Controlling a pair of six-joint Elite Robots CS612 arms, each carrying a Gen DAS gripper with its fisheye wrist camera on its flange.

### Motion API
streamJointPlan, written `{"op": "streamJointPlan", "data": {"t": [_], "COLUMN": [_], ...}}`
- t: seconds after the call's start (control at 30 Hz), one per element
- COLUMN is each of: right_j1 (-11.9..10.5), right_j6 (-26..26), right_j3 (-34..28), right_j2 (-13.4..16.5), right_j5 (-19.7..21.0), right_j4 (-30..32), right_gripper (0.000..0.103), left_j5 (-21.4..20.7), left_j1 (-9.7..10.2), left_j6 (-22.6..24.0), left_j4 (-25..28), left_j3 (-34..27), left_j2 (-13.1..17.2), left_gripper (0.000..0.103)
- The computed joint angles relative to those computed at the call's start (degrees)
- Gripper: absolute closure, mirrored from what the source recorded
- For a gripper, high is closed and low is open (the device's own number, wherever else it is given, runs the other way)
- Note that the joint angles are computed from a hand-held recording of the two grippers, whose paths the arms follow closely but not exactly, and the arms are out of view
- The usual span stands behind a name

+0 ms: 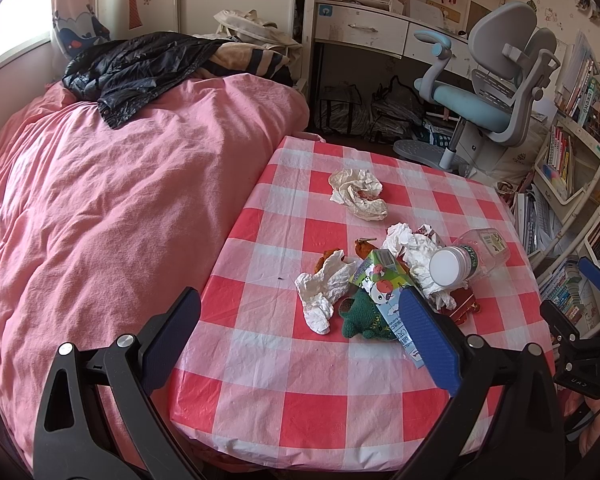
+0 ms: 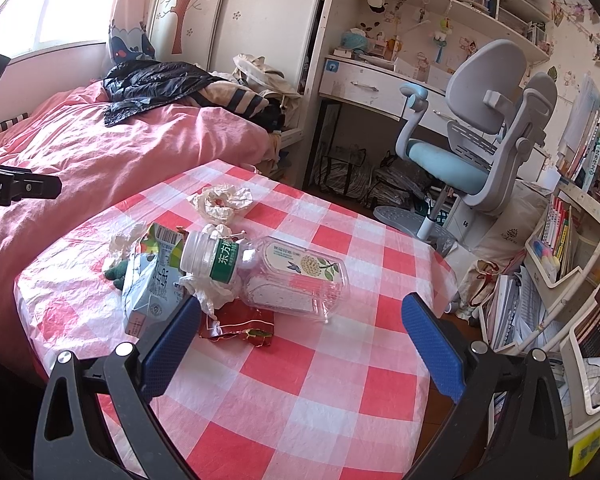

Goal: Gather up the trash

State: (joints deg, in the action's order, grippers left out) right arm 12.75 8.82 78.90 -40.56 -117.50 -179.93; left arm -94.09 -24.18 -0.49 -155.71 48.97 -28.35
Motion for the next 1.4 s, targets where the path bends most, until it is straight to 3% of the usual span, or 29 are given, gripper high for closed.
{"op": "streamJointPlan", "data": {"t": [0.73,0.93,1.23,1.4], "right_j1": [0.05,0.12,-0.61,-1.17], "right_j6": [-0.07,0.95,0.55,0.54], "right_j3": [-0.22,0.10,0.27,-0.25], "right_j2": [0.12,0.04,-0.15,0.15], "right_j5": [-0.05,0.99,8.41,15.23], "right_j4": [0.00,-0.44,-0.77,-1.03], "right_gripper": [0.006,0.006,0.006,0.006], "left_j5": [-0.18,-1.39,-2.91,-3.40], "left_j1": [0.04,0.65,1.31,1.54], "left_j6": [-0.11,-2.29,-4.32,-5.34], "left_j4": [0.25,3.64,8.48,12.50], "left_j3": [-0.13,-1.85,-4.45,-7.86], "left_j2": [0.02,0.73,2.20,3.91], "left_gripper": [0.007,0.007,0.007,0.007]}}
